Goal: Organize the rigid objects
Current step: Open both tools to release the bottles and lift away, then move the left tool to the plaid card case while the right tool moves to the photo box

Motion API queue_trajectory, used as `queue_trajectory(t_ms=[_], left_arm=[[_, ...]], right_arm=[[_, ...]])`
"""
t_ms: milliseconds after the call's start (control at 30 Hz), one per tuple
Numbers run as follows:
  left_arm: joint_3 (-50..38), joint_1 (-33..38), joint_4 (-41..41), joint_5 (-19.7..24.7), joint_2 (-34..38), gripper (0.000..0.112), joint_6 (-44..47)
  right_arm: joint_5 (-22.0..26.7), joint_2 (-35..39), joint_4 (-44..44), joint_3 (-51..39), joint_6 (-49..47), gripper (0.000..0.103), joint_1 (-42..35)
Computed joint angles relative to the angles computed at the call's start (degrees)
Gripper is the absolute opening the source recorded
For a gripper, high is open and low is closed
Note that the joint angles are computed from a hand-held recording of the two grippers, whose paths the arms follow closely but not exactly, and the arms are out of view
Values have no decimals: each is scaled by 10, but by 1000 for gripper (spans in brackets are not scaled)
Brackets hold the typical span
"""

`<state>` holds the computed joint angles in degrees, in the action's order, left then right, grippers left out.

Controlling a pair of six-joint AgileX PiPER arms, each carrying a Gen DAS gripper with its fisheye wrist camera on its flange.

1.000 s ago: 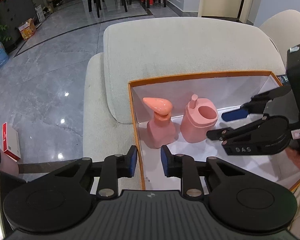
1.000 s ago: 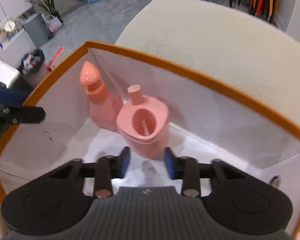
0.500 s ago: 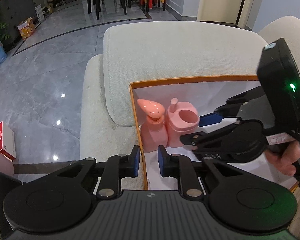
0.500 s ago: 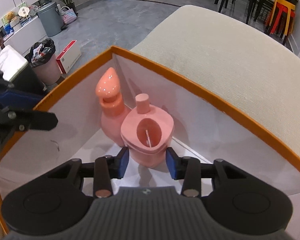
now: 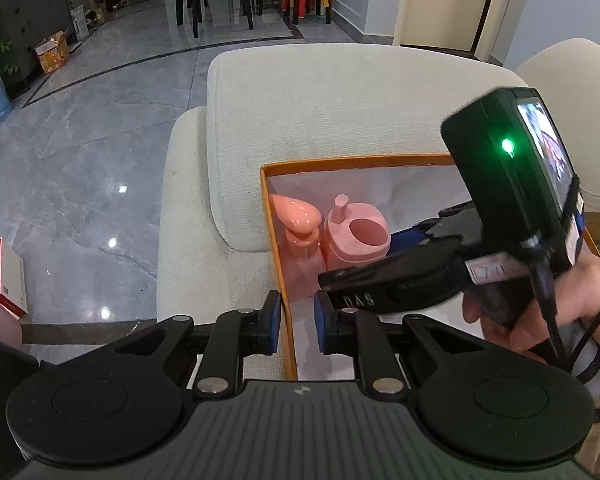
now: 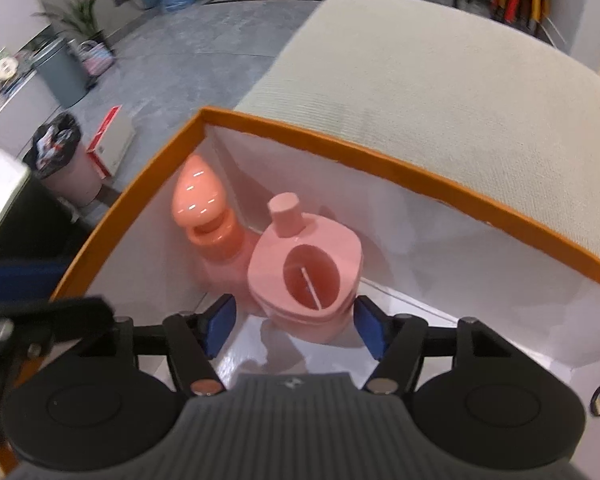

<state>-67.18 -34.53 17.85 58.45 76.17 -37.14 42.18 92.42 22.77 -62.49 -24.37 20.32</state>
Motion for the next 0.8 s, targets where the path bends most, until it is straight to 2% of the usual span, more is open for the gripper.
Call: queue_trajectory(t_ms=[200,467,500,533,600,800], left_arm=[[0,0,-2,1,-2,19,-1],[4,-1,-1,1,-6,19,-5],[5,-1,0,-1,-5,19,-6],[5,-2,2,-1,-4,19,-8],[3,-4,6,0,-1,19,-14],[0,-10,13,7,2,19,-28]], right_arm=[[-15,6,-2,-2,58,61,-2],[25,-32,46,24,-37,60,-43],[23,-39,44,31,-44,58,-45],[18,-45,45,39,-53,48,-45],[17,-43,56,42,-71,33,-48],[5,-42,50,44,-55,32,-43]])
